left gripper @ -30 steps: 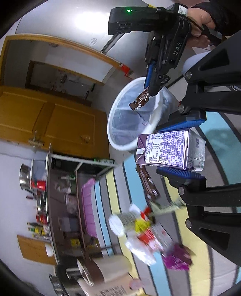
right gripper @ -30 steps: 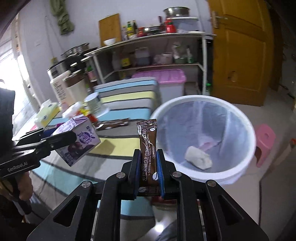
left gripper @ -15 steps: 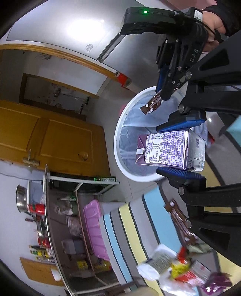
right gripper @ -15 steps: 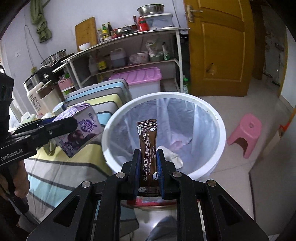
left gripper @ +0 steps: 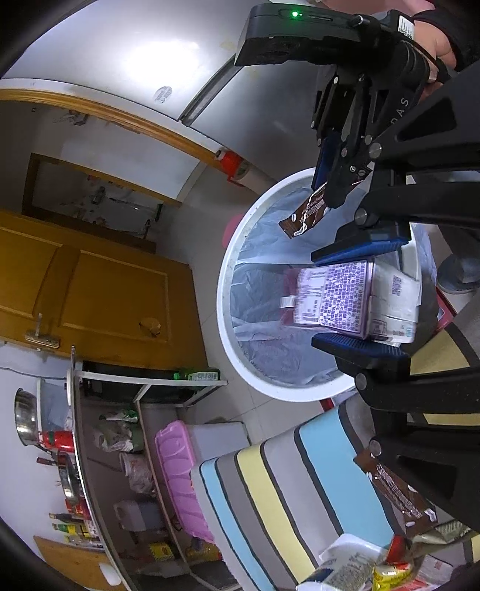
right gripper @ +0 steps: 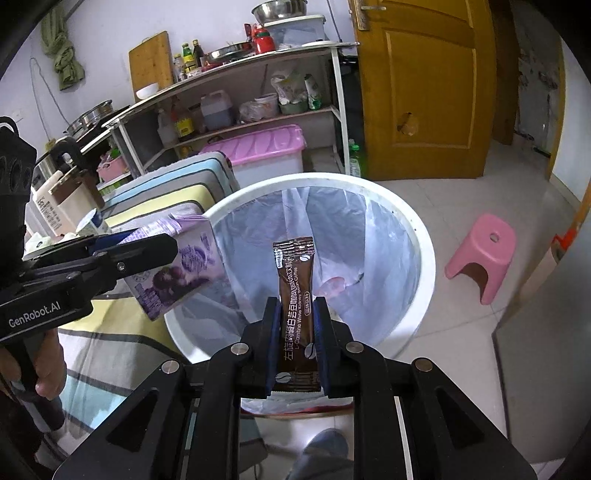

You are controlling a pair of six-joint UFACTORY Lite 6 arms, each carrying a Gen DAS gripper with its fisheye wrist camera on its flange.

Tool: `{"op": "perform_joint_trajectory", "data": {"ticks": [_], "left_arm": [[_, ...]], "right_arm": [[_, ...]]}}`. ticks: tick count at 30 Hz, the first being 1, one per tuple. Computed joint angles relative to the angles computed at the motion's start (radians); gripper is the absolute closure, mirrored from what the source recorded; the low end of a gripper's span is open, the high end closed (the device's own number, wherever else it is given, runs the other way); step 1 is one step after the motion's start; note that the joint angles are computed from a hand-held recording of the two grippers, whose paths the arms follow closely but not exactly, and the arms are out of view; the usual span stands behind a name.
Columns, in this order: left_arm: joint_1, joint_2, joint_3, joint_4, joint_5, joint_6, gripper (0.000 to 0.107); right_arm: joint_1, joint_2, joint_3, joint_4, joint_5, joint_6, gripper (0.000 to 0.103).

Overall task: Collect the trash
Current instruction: 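Carry carton and wrapper over the wastebasket and open both tools, then move both open tools back over the table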

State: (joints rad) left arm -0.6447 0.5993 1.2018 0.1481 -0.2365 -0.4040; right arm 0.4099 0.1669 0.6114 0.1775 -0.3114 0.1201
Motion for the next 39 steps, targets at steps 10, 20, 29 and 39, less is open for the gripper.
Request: {"op": "perform_joint_trajectory", "data": {"ticks": [10, 20, 29, 39], "left_arm": [[0.012, 0.005, 0.005, 0.078, -0.007, -0.069, 0.068], [0.022, -0.124, -0.158, -0.006, -0.074, -0.029, 0.068], [-0.005, -0.36, -0.418, -0.301, -0.133, 0.212, 0.068], [-0.007, -0.625, -0.691, -0.494, -0.174, 0.343, 0.068]], "right_arm": [[0.001, 0.033, 0.027, 0.031, 0.003, -0.027, 0.081], [0.061, -0.111, -0.066, 0.173, -0.006, -0.133, 0.081], [0.212, -0.228, -0.103, 0.448, -0.006, -0.354, 0.081], [0.383, -0.248, -0.107, 0.521, -0.052, -0.369, 0.081]]}}
